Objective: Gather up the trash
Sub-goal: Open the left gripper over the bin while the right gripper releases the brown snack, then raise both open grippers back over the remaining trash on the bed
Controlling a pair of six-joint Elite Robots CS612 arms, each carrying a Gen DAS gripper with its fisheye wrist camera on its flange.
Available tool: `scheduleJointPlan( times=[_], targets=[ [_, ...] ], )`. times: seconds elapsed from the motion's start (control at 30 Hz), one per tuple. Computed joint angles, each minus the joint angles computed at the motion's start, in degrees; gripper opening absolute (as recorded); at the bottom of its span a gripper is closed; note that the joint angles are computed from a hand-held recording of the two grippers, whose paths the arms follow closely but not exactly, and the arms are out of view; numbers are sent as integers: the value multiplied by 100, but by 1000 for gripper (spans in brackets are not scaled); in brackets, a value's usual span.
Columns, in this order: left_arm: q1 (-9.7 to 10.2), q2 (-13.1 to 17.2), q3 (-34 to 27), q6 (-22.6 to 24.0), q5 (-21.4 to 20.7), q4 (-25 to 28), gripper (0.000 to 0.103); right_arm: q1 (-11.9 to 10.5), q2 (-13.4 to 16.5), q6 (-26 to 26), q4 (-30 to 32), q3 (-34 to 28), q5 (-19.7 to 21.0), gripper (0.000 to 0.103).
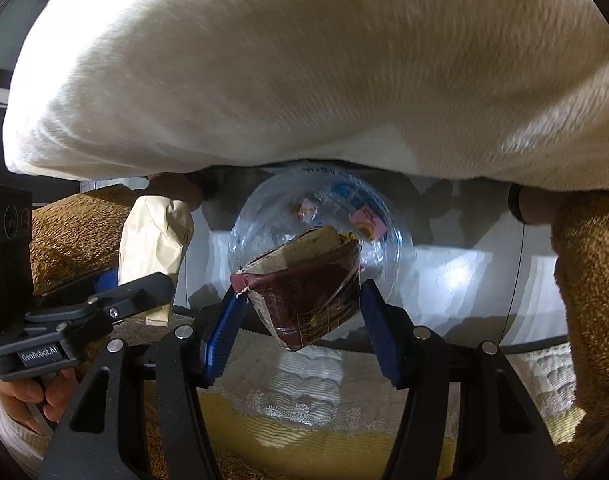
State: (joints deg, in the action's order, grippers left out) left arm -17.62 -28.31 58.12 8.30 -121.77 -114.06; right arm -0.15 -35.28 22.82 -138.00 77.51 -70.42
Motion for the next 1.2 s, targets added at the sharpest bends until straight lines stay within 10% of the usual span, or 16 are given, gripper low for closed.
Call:
scheduleJointPlan(
  times=[1.2],
  targets=[
    [-108,-245,431,2,481,-865,60,-37,-219,281,-1016,432,-118,67]
  ],
)
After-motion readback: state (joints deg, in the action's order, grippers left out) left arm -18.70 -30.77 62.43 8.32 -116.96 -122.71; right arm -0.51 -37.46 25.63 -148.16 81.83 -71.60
